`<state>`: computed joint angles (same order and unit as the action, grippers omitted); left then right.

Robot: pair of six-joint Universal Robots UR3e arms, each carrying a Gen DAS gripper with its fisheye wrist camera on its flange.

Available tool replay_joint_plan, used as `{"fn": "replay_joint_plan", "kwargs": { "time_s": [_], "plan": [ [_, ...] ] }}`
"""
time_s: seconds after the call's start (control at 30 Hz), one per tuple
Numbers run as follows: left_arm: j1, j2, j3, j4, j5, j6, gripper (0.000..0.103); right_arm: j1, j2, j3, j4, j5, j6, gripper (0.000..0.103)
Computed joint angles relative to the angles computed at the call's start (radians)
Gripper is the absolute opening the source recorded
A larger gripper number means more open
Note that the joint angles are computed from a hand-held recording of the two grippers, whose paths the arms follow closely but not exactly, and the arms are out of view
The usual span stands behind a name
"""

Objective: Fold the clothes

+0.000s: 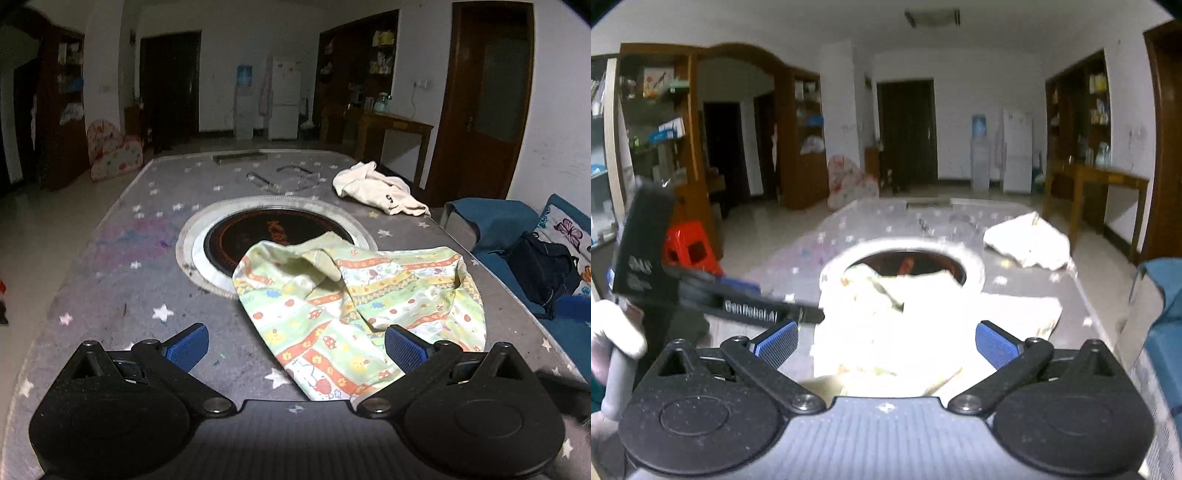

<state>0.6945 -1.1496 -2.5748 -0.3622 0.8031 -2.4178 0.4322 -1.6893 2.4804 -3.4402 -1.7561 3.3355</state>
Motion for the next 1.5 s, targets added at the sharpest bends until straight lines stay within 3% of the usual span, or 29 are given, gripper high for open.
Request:
{"fn": "replay_joint_plan", "kwargs": {
  "time_s": [0.17,0.6,1.0,1.5],
  "plan": [
    [-0.008,0.023,-0.024,0.014,0.024,0.006,0.103,0.047,0.069,0.003,-0.022,-0.040,0.056,0.103],
    [0.001,0.032,-0.069,0.007,0.094,0.030,0.103,0.053,0.092,-0.074,0.199,-0.053,0.140,0.103],
    [-0.066,-0.082,-0.033,0.093,0.167,-0.033,0.103,0.047,0.108,-0.134,0.298,-0.053,0.122,0.103],
    [-0.145,-0.207,0.047,0.190,0.242,-0.117,0.103,-0.016,0.104,-0.153,0.311,0.003,0.097,0.103]
  ]
}}
